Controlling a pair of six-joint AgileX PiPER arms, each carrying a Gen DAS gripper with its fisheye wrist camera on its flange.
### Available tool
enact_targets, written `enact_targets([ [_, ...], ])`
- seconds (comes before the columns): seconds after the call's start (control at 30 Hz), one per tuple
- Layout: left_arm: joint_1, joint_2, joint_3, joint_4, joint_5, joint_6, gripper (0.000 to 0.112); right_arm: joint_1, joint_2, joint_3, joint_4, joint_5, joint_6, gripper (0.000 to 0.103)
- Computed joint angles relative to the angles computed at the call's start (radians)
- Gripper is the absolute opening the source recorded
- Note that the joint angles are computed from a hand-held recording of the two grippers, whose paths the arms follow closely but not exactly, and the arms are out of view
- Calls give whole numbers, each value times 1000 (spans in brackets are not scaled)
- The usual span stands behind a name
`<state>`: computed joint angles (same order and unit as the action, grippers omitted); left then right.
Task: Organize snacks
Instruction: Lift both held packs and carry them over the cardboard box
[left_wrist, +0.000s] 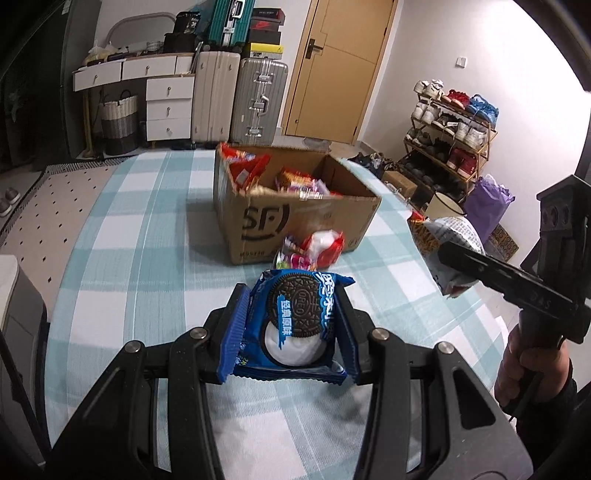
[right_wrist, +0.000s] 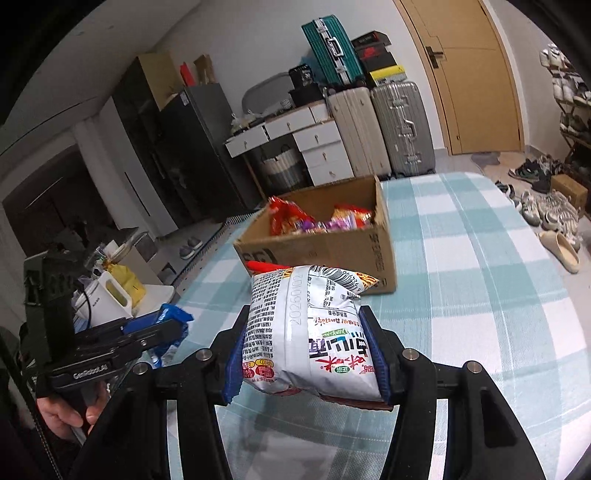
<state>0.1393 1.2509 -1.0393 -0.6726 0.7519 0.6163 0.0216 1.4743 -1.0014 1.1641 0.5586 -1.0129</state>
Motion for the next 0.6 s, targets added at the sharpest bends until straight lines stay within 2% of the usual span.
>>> enact_targets([
  [0.27,-7,84,-170,26,31,-49,42,24,9,-119,-93,24,96,55],
  [0.6,-49,245,-439,99,73,-149,42,59,114,-334,-208,54,219,55],
])
